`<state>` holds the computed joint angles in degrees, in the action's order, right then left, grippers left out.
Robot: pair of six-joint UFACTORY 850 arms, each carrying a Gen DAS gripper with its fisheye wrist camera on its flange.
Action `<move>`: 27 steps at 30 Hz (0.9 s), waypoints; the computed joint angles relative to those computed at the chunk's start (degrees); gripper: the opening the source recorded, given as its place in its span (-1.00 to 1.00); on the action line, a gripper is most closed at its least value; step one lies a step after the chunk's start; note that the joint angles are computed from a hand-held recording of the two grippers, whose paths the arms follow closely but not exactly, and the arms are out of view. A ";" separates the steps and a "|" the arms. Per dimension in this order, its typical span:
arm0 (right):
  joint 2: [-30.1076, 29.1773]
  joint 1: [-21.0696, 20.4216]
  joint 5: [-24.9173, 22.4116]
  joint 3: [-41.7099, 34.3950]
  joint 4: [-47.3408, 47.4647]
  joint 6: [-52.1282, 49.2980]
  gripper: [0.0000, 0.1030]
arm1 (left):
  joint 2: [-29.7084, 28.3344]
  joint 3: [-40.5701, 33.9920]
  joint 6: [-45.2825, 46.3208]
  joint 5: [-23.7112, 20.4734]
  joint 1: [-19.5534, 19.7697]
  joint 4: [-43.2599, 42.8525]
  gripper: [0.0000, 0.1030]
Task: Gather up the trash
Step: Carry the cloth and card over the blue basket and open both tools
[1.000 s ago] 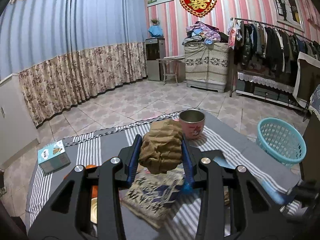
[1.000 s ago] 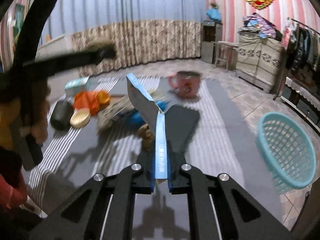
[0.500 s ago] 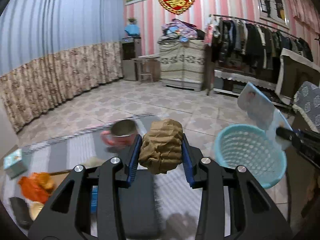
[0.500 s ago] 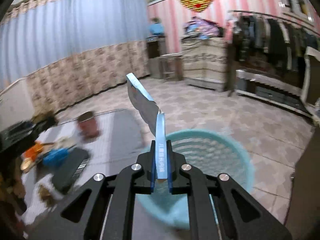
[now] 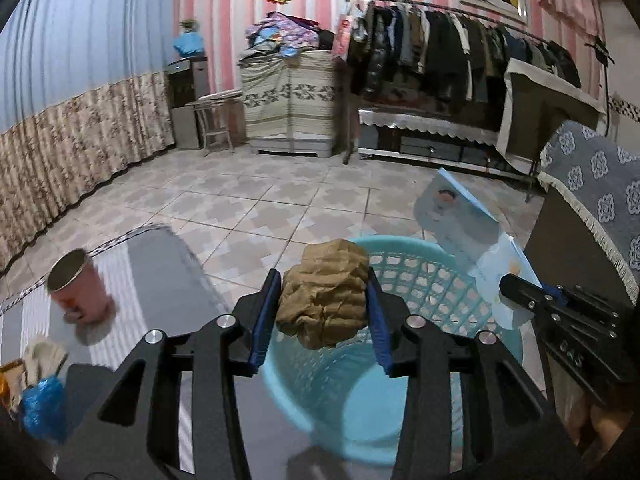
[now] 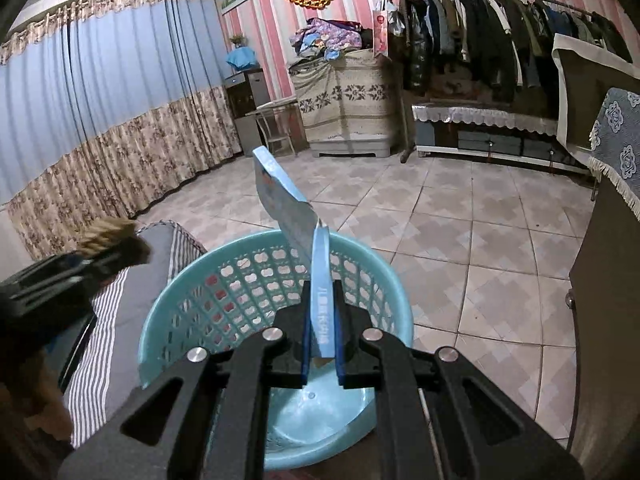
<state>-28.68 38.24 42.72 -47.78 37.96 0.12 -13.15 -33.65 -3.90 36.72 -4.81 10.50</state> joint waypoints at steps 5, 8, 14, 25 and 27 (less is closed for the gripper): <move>0.07 -0.83 0.16 1.33 -2.02 2.86 -0.82 | -1.81 -2.19 1.13 -0.16 -1.61 -2.22 0.44; -0.01 -1.01 -0.52 0.84 -2.72 2.58 -0.82 | -1.32 -1.71 2.06 0.87 -0.91 -4.05 0.59; -1.40 0.06 -2.59 -1.96 -2.36 -0.18 -0.78 | 3.06 1.87 1.24 2.60 2.96 -4.53 0.85; -1.89 5.28 0.59 -4.34 11.26 -14.43 0.51 | 11.83 8.45 -0.82 4.36 12.15 -1.01 0.89; -1.01 6.74 1.58 -4.46 14.38 -17.71 0.55 | 13.39 9.78 -1.88 5.49 14.40 0.31 0.89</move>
<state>-29.70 44.98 44.30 -52.23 52.35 -17.59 0.24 -23.86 -5.78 42.21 9.59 10.81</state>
